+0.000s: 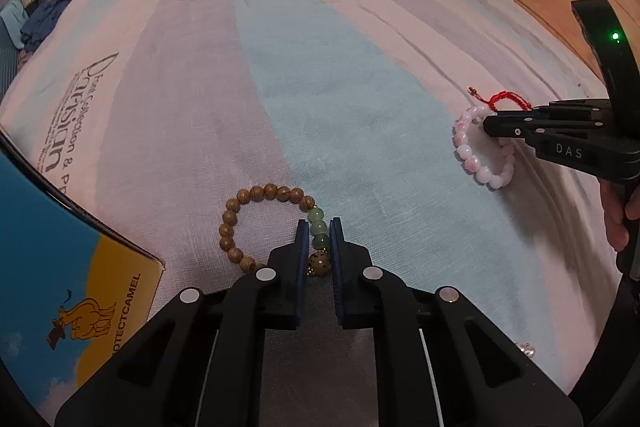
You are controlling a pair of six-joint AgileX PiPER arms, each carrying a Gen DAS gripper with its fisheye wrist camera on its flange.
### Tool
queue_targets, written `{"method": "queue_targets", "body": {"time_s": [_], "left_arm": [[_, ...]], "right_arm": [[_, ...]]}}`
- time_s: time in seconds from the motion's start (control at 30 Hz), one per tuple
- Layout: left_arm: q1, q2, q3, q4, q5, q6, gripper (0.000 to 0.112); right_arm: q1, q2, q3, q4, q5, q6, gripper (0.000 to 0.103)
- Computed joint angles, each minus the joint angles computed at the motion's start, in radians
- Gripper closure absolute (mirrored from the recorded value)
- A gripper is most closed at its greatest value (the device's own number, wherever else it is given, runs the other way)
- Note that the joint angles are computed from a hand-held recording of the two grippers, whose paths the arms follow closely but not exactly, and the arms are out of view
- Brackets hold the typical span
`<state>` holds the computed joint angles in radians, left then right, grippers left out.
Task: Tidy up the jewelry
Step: 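Close the left tool on the brown-green bracelet while the right tool grips the white bead bracelet, then carry the brown-green bracelet with the left tool into the box while the right tool carries the white one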
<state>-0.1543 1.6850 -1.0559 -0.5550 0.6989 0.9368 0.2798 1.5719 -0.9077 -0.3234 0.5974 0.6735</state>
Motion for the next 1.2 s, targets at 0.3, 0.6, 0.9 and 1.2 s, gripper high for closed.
{"method": "queue_targets", "body": {"time_s": [0.3, 0.6, 0.9, 1.2], "left_arm": [[0.01, -0.05, -0.038, 0.019, 0.05, -0.034, 0.103], [0.011, -0.104, -0.06, 0.04, 0.095, -0.071, 0.105], [0.021, -0.145, -0.089, 0.052, 0.152, -0.1, 0.105], [0.058, -0.185, -0.14, 0.041, 0.229, -0.106, 0.105]], "right_arm": [[0.011, -0.054, -0.007, -0.001, 0.035, 0.003, 0.093], [0.045, -0.117, -0.029, -0.016, 0.094, 0.02, 0.093], [0.09, -0.159, -0.072, -0.035, 0.166, 0.042, 0.093], [0.134, -0.179, -0.14, -0.055, 0.239, 0.055, 0.093]]}}
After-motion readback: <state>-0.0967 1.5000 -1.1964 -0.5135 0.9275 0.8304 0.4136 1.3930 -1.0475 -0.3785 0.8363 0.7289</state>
